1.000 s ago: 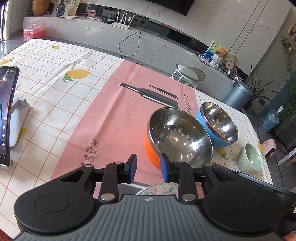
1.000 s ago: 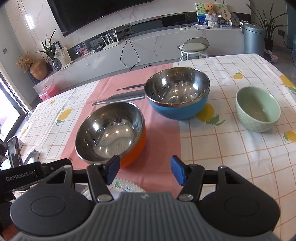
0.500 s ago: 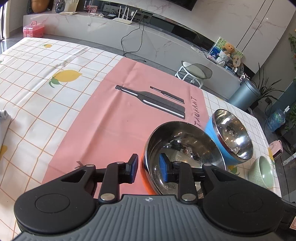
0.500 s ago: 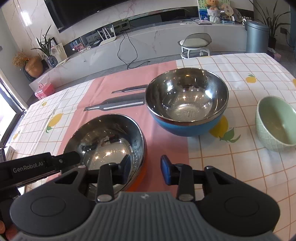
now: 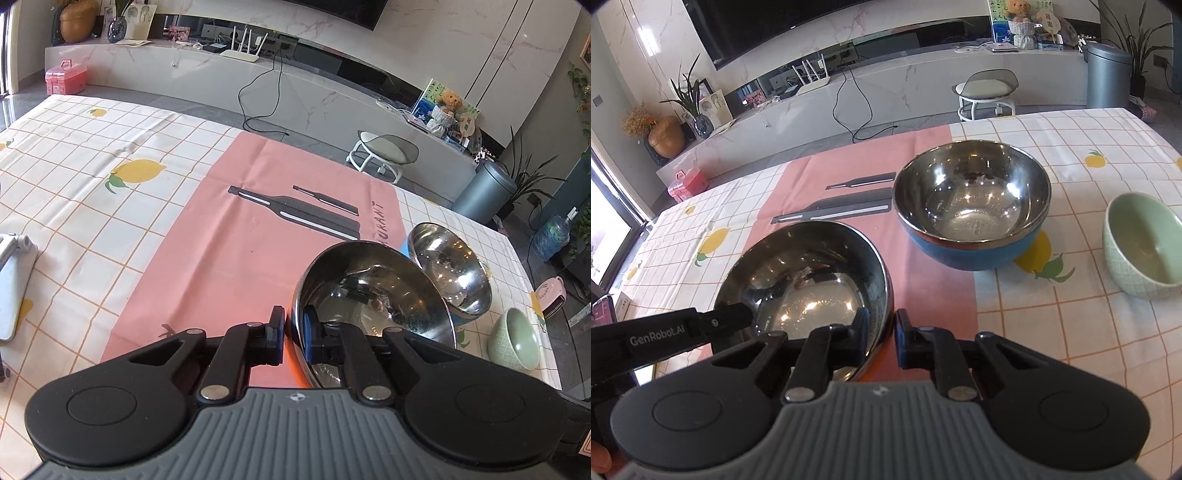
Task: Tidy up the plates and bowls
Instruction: 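Move both grippers to the orange steel bowl rim and close, then slide the orange steel bowl next to the plate stack with both grippers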
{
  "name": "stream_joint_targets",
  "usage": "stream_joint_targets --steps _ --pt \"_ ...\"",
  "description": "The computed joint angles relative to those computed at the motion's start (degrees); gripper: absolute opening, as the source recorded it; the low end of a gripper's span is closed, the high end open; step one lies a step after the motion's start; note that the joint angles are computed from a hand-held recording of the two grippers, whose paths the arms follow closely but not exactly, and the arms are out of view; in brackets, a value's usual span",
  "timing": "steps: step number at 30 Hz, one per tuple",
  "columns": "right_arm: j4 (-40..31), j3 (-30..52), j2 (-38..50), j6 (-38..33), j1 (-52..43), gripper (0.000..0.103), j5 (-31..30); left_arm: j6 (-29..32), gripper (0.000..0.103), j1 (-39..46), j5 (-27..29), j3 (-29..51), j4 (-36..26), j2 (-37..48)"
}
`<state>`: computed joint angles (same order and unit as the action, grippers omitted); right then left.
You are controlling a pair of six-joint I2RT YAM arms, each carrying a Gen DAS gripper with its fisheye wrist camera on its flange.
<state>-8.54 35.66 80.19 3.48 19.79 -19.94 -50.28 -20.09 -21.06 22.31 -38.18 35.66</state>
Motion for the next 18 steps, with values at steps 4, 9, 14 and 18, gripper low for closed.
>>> stream_joint_targets --steps 4,9,14,18 --pt "-3.5 -2.0 -6.8 -0.7 -2.9 0.012 -1.9 -8.8 0.011 -11.0 -6.7 3.4 -6.7 -0.4" --pt "-9.5 -4.7 -14.0 -4.4 -10.1 0.011 -6.1 -22.8 0.012 -26.2 -13.2 6.4 -12.9 3.3" --pt "-16.3 -6.0 -17.4 -10.3 -20.7 0.009 -11.4 -33.3 0.012 -38.1 -15.5 8.6 -13.5 11.5" --pt "-21.0 -5.7 -17.2 -16.9 -30.7 0.009 -15.5 -36.0 0.012 -43.6 -15.7 11.2 -11.3 19.9"
